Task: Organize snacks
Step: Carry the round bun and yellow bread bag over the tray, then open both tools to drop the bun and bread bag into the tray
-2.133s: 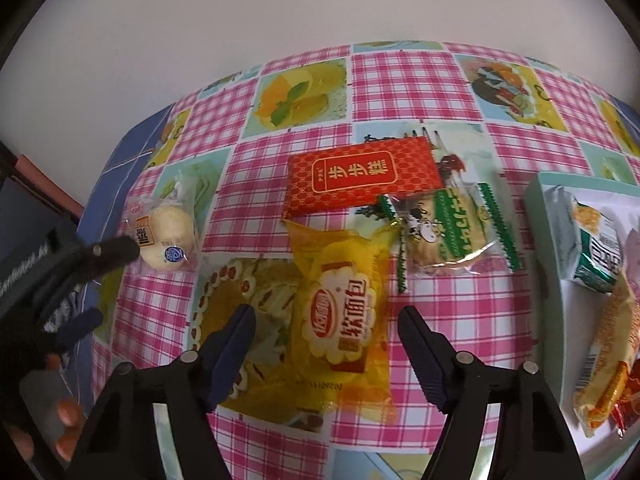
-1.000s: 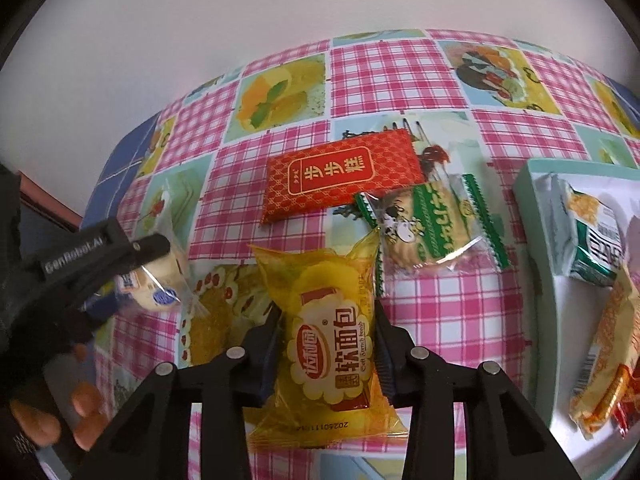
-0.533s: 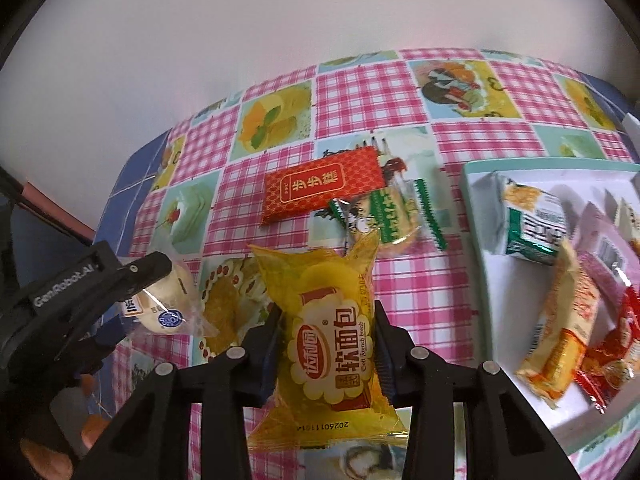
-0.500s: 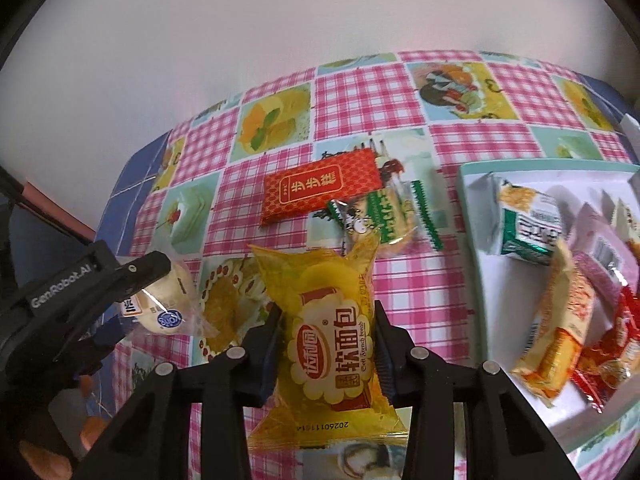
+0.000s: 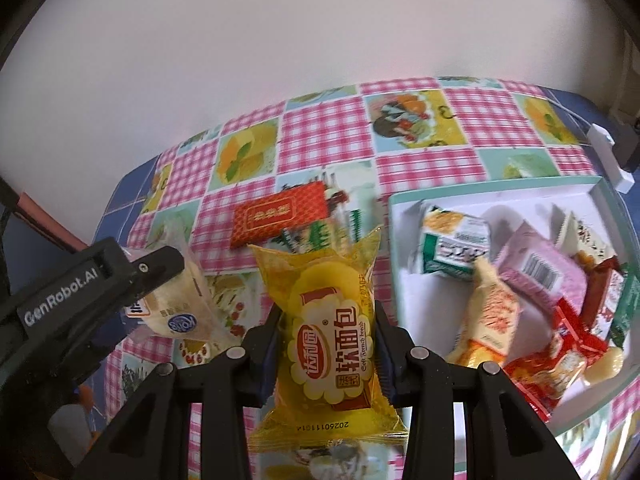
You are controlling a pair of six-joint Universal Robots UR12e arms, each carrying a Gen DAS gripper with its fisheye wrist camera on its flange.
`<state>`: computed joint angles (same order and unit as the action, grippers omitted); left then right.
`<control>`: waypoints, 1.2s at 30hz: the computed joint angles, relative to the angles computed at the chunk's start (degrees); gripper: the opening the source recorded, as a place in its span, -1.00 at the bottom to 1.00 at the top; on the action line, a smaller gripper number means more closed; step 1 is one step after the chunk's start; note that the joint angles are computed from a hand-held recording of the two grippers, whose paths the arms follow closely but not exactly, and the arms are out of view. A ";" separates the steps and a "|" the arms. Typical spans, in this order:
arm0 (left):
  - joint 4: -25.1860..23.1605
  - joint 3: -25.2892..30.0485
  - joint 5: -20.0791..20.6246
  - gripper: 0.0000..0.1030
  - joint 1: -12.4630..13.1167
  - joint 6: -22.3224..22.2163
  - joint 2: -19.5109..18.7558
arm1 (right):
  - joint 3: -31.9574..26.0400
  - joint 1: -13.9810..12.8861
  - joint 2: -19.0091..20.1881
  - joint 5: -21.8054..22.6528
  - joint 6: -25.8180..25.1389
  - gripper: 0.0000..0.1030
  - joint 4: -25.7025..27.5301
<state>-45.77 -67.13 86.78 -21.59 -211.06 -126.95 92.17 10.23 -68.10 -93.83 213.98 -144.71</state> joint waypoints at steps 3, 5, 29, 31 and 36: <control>0.31 1.05 -1.35 0.34 -0.72 1.52 -0.72 | 1.09 -1.09 -0.85 -0.54 1.37 -0.18 -0.51; 0.30 2.00 -2.12 0.34 -1.24 2.24 -1.36 | 2.00 -1.93 -1.59 -1.13 2.40 -0.18 -1.11; -3.72 11.00 -2.91 0.34 -7.22 14.94 -8.73 | 10.61 -11.10 -7.24 -2.87 10.01 -0.18 -4.43; -3.68 11.26 -3.09 0.34 -7.54 15.72 -8.90 | 10.77 -11.35 -7.32 -2.93 10.13 -0.18 -4.47; -4.07 12.02 -3.71 0.34 -8.29 17.67 -9.44 | 10.87 -11.70 -7.25 -2.84 9.83 -0.18 -4.61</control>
<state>-49.85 -55.10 83.07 -29.88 -193.39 -136.39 103.04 -1.47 -75.35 -96.67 223.81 -149.31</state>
